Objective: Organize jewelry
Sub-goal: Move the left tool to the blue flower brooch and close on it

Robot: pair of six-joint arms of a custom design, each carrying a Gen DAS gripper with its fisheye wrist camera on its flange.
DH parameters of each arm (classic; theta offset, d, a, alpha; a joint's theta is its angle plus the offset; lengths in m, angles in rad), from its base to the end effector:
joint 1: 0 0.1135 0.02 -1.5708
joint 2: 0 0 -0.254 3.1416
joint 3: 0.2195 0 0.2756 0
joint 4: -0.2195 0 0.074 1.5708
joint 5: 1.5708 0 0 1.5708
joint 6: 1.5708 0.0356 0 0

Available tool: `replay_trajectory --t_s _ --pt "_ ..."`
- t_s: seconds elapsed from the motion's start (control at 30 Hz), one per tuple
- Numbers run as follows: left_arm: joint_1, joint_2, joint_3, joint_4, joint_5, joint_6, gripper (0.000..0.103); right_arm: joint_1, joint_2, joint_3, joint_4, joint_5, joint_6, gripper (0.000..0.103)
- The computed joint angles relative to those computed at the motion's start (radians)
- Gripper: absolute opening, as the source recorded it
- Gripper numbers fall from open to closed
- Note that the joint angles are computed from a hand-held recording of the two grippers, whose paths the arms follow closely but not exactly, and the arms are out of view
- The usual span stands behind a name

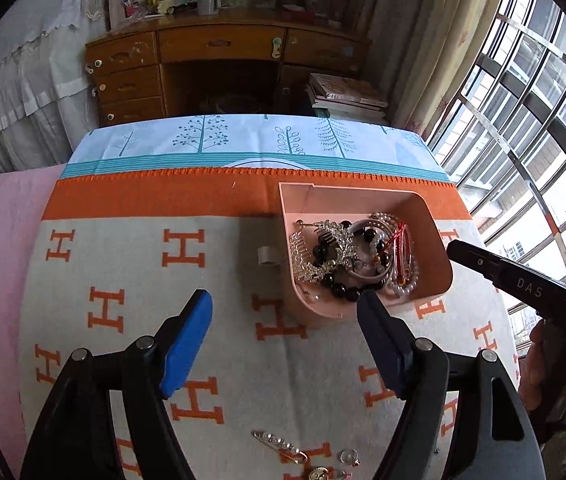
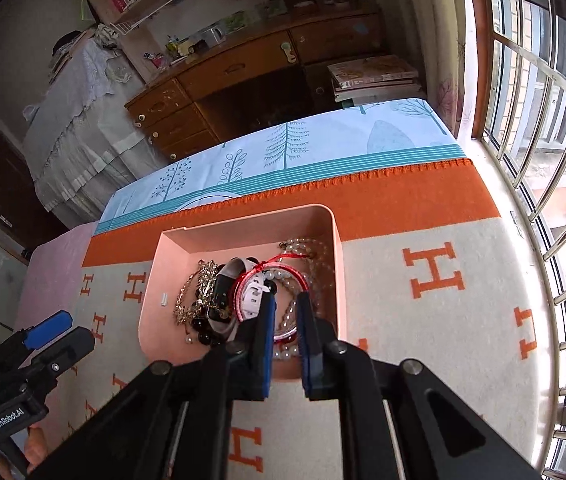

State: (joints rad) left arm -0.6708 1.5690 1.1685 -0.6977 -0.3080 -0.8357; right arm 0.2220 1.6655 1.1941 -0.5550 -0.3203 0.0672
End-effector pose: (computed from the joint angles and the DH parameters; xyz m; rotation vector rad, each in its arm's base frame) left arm 0.2729 -0.2028 0.2218 -0.3095 2.5712 -0.1332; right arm 0.3553 0.0917 0.2055 -0.3181 2.5848 0.5205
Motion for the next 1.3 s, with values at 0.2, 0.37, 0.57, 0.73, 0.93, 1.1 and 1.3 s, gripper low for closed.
replay_trajectory --t_s 0.2,0.37,0.57,0.73,0.93,1.1,1.3 --pt "-0.121 -0.109 -0.058 -0.1 -0.09 -0.088 0.073 -0.005 -0.22 -0.162 -0.023 -0.034 -0.057 0.011" --pt "-0.239 -0.175 -0.104 -0.154 -0.14 -0.194 0.073 -0.01 -0.403 -0.286 -0.075 -0.062 -0.102 0.011" --pt "-0.381 -0.207 -0.154 -0.162 -0.183 -0.308 0.074 -0.012 -0.588 -0.409 -0.162 -0.071 -0.175 0.012" --pt "-0.469 -0.211 -0.228 -0.117 -0.183 -0.429 0.086 -0.007 -0.721 -0.517 -0.197 -0.043 -0.225 0.026" --pt "-0.552 -0.161 -0.313 -0.01 -0.125 -0.554 0.086 0.0 -0.81 -0.632 -0.182 -0.004 -0.25 0.026" --pt "-0.616 -0.073 -0.312 0.036 -0.105 -0.622 0.086 0.046 -0.837 -0.717 -0.123 0.053 -0.272 0.026" --pt "-0.652 0.016 -0.246 0.033 -0.127 -0.641 0.086 0.121 -0.819 -0.784 -0.043 0.125 -0.297 0.026"
